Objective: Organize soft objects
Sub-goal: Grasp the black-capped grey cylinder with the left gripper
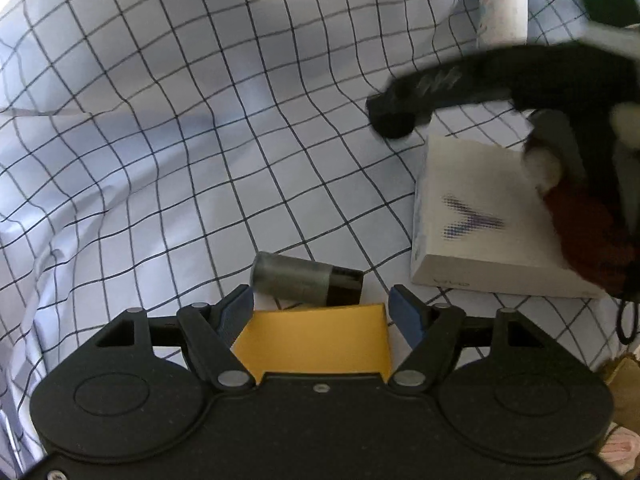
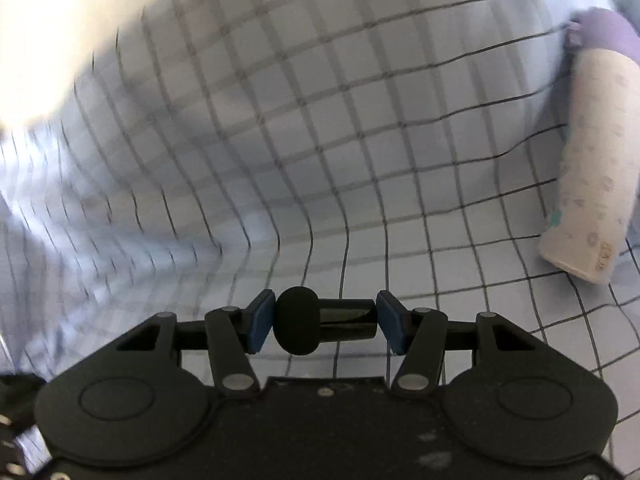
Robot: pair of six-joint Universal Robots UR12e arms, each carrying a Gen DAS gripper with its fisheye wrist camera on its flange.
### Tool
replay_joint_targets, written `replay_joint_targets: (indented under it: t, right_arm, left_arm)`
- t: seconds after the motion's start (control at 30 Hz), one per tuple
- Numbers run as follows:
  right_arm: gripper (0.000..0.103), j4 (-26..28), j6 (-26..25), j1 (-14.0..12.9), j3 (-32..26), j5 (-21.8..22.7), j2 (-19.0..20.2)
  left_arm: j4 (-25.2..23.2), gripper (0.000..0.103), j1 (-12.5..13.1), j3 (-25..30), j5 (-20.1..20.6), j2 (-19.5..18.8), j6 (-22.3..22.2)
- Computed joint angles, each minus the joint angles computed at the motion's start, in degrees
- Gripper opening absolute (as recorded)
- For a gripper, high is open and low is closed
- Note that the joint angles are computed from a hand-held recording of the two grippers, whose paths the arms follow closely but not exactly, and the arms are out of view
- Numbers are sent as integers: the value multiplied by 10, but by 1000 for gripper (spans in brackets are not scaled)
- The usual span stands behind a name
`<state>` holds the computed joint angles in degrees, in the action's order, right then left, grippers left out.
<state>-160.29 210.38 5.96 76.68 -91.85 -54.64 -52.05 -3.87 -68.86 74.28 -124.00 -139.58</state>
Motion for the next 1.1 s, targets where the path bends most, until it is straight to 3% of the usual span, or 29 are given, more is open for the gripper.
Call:
replay_joint_targets:
  t: [0.1, 0.27, 0.67, 1.1]
  right_arm:
    - [55, -41, 22, -1, 19, -13, -5]
    - [55, -62, -13, 7, 26, -33, -7]
    - [55, -65, 2, 6, 27, -33, -8]
    - [55, -63, 8, 5, 27, -30, -9]
  left_arm:
    - [3, 73, -3, -2, 8, -1, 11]
    - [8, 74, -8, -2, 25, -4, 28]
    - [-9, 74, -15, 18, 52, -18, 6]
    - [-17, 79, -13, 30, 49, -24, 2]
